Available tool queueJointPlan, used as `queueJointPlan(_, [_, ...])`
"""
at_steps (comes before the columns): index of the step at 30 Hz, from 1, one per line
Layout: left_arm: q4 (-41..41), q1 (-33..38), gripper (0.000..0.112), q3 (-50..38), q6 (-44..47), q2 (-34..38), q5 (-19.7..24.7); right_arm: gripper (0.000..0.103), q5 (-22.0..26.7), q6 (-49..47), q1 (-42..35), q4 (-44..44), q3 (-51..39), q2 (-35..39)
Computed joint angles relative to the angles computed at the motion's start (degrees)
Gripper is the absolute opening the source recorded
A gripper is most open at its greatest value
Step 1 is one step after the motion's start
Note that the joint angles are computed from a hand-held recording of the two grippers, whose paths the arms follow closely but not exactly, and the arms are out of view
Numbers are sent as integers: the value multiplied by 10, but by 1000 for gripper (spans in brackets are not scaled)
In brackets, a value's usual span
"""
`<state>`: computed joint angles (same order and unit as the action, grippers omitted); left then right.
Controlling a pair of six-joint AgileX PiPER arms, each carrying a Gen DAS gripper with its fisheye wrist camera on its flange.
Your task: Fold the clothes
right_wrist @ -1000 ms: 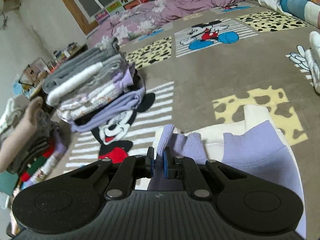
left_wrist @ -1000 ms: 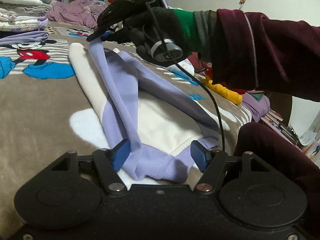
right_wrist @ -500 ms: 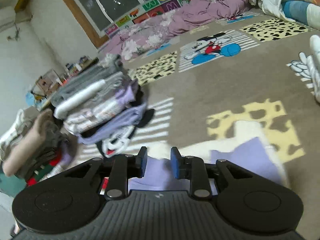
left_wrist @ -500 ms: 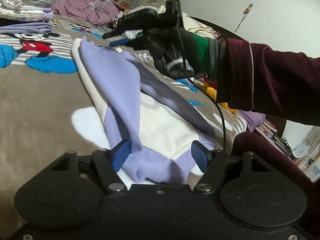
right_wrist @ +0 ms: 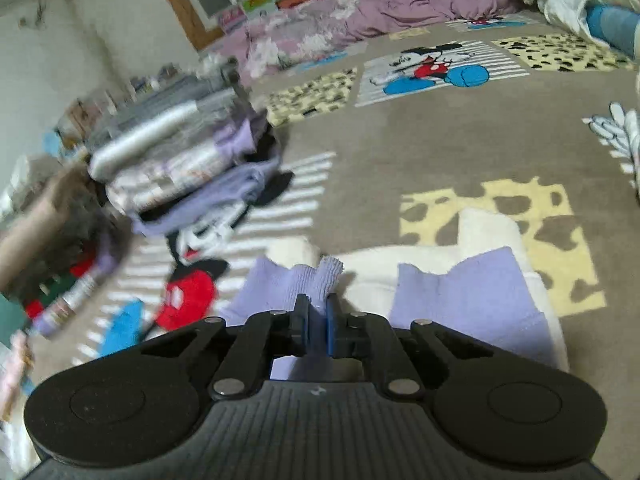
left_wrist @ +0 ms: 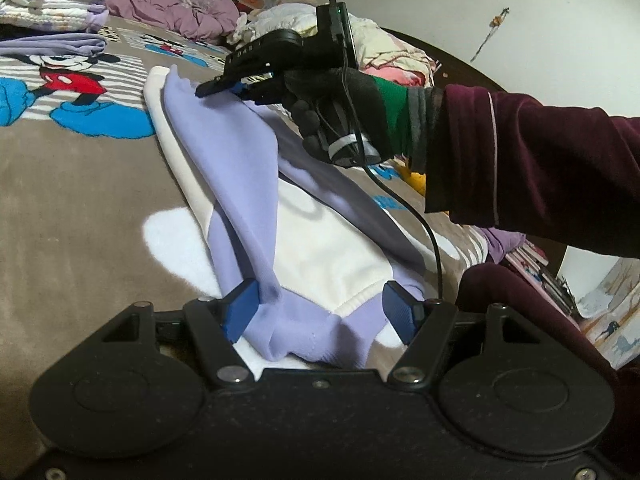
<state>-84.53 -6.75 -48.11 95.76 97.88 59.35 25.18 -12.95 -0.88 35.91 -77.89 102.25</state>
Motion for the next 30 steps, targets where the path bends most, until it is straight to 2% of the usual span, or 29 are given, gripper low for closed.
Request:
queueJointPlan(2, [8, 7, 68, 1, -4, -9, 0, 16, -4, -6, 0, 10, 5, -4])
queueJointPlan(4, [8, 16, 68, 6, -4, -22, -6, 18, -29, -74, -5, 91, 32, -25])
queueJointPlan(6, [-27, 20, 68, 24, 16, -42, -26, 27, -36, -135, -11, 156, 58, -56])
queueJointPlan(9, [-76, 18, 68, 39, 40, -59, -34, 28, -24, -224, -25, 233, 98, -107])
queueJointPlan(12, [-109, -19, 68, 41, 79, -72, -39, 28, -2, -309, -48, 306, 162, -171])
queueJointPlan(14, [-121, -56, 68, 34, 100, -73, -63, 28, 3, -341, -58, 333, 207, -215])
queueJointPlan(16, [-118, -95, 68, 18, 89, -67, -119, 28, 14, -380, -78, 379, 266, -267])
queueJointPlan(17, [-98, -115, 68, 4, 57, -59, -165, 28, 23, -398, -92, 400, 300, -297])
queueJointPlan(19, [-33, -138, 68, -26, -20, -31, -211, 28, 44, -421, -126, 421, 362, -357])
queueJointPlan(21, [-34, -146, 68, -23, -10, -41, -219, 28, 66, -428, -163, 420, 414, -412])
queueJointPlan(23, [-90, -138, 68, -6, 37, -56, -197, 28, 102, -435, -217, 408, 461, -465])
queueJointPlan(25, [-130, -138, 68, 4, 59, -62, -200, 28, 135, -441, -268, 390, 499, -510])
queueJointPlan(28, [-84, -175, 68, -21, -23, -38, -289, 28, 226, -484, -379, 378, 555, -573])
queueJointPlan(30, [-86, -186, 68, -20, -18, -39, -305, 28, 245, -501, -404, 354, 582, -608])
